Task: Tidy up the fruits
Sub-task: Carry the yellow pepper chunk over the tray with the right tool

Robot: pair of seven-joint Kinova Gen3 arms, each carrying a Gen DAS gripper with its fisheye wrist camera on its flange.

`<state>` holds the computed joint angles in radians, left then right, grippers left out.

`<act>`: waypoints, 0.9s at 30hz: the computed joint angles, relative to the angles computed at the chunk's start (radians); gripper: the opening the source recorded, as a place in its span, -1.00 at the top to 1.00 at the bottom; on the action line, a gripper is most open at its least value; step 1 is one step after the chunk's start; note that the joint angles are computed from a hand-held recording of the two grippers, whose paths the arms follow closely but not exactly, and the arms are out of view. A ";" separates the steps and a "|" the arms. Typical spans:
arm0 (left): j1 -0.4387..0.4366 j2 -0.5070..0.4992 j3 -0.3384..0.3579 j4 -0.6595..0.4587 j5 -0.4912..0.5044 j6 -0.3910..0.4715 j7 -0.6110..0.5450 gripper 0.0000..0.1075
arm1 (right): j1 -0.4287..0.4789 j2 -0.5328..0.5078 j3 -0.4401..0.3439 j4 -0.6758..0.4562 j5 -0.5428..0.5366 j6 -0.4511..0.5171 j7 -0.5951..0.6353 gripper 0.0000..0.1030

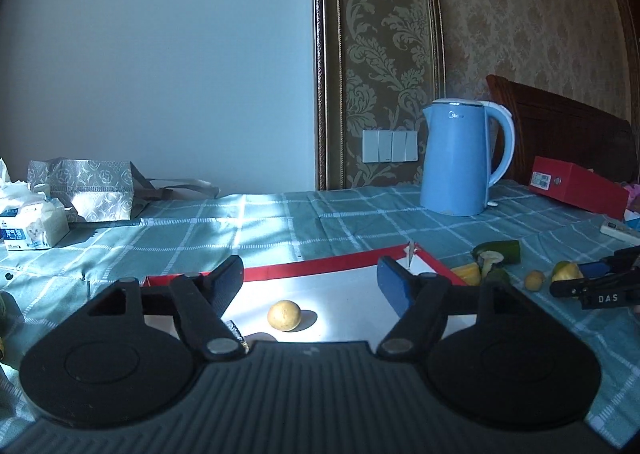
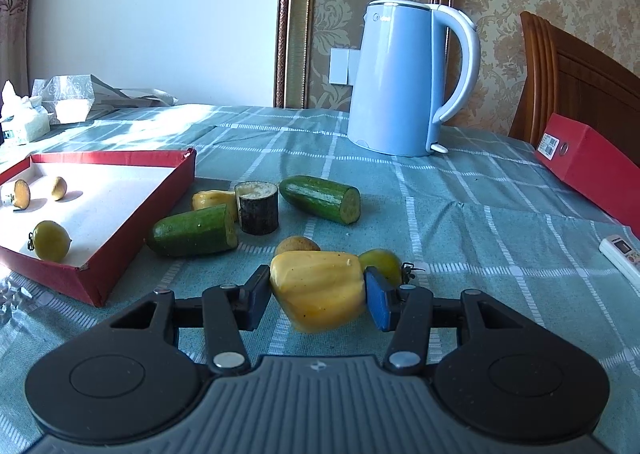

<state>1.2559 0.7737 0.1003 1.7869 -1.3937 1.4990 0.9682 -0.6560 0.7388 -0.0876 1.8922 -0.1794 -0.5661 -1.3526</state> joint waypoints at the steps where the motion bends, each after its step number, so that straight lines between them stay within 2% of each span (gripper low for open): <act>1: 0.014 0.005 0.001 -0.002 -0.010 0.008 -0.001 -0.44 | 0.005 0.000 -0.007 0.009 0.001 -0.020 -0.009 0.03; 3: 0.029 0.007 0.008 -0.003 -0.023 0.006 0.000 -0.45 | 0.012 -0.002 -0.023 0.026 0.009 -0.047 -0.025 0.03; 5: 0.031 0.003 0.016 0.009 -0.032 -0.018 0.041 -0.45 | -0.031 -0.005 -0.001 0.046 -0.026 -0.092 -0.007 0.03; 8: 0.025 0.003 0.024 0.028 -0.039 -0.058 0.086 -0.45 | -0.039 -0.015 -0.031 0.063 -0.002 -0.150 0.000 0.03; 11: 0.018 0.013 0.026 0.033 -0.011 -0.079 0.111 -0.44 | -0.041 -0.034 -0.061 0.041 0.048 -0.133 -0.002 0.03; 15: 0.022 0.004 0.026 0.061 -0.004 -0.102 0.160 -0.44 | -0.071 -0.034 -0.076 -0.086 0.097 0.025 0.023 0.03; 18: 0.035 0.003 0.031 0.069 0.020 -0.090 0.171 -0.44 | -0.119 0.004 -0.053 -0.207 0.072 0.147 0.045 0.03; 21: 0.038 0.002 0.036 0.080 0.030 -0.096 0.185 -0.44 | -0.088 0.062 -0.109 -0.329 0.126 0.269 -0.002 0.03; 25: 0.040 0.003 0.039 0.086 0.037 -0.109 0.190 -0.44 | -0.140 0.111 -0.062 -0.462 0.124 0.431 -0.028 0.03; 27: 0.036 -0.005 0.040 0.101 0.028 -0.129 0.211 -0.44 | -0.112 0.139 -0.105 -0.527 0.143 0.513 -0.055 0.03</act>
